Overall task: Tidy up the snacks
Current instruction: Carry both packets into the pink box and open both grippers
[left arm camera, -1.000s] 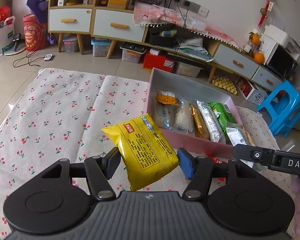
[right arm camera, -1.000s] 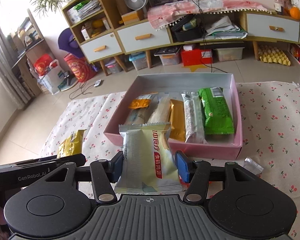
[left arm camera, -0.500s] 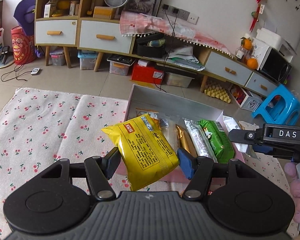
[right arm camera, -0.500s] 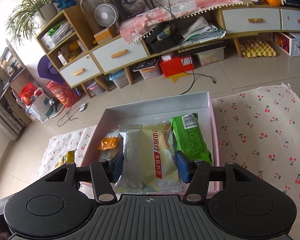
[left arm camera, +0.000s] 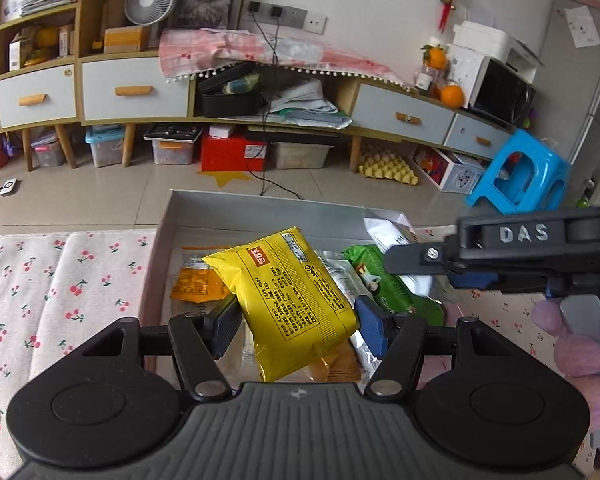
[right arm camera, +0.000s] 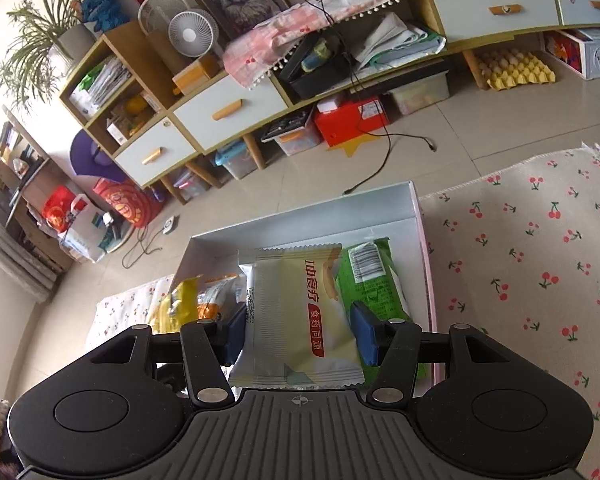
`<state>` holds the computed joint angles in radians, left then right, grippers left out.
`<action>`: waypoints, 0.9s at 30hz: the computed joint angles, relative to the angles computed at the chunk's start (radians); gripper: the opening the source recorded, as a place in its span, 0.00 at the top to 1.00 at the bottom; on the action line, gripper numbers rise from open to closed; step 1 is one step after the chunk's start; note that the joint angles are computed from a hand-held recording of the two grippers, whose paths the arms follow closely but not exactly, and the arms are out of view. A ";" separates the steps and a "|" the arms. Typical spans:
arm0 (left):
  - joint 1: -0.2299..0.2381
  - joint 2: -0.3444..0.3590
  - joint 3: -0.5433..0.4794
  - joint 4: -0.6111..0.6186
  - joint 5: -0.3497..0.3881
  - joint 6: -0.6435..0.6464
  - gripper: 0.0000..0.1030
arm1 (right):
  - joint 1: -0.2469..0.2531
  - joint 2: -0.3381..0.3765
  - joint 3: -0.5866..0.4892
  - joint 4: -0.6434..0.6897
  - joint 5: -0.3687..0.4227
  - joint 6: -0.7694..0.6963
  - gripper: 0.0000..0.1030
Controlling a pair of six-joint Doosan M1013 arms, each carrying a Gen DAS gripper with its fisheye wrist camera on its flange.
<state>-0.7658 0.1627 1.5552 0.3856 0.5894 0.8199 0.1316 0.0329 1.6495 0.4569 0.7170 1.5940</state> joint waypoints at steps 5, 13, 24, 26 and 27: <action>0.004 0.002 0.014 -0.066 0.021 0.087 0.43 | 0.014 0.035 -0.034 -0.020 -0.001 -0.022 0.48; 0.018 -0.001 0.012 -0.108 0.020 0.156 0.42 | 0.032 0.061 -0.050 -0.073 0.000 0.014 0.47; -0.006 -0.004 0.006 -0.050 0.017 0.147 0.16 | 0.035 0.046 -0.052 -0.100 0.012 0.044 0.30; -0.009 -0.005 0.002 -0.050 0.023 0.147 0.15 | 0.036 0.037 -0.048 -0.112 0.015 0.044 0.28; -0.011 -0.006 0.001 -0.044 0.027 0.142 0.14 | 0.037 0.033 -0.046 -0.117 0.018 0.045 0.28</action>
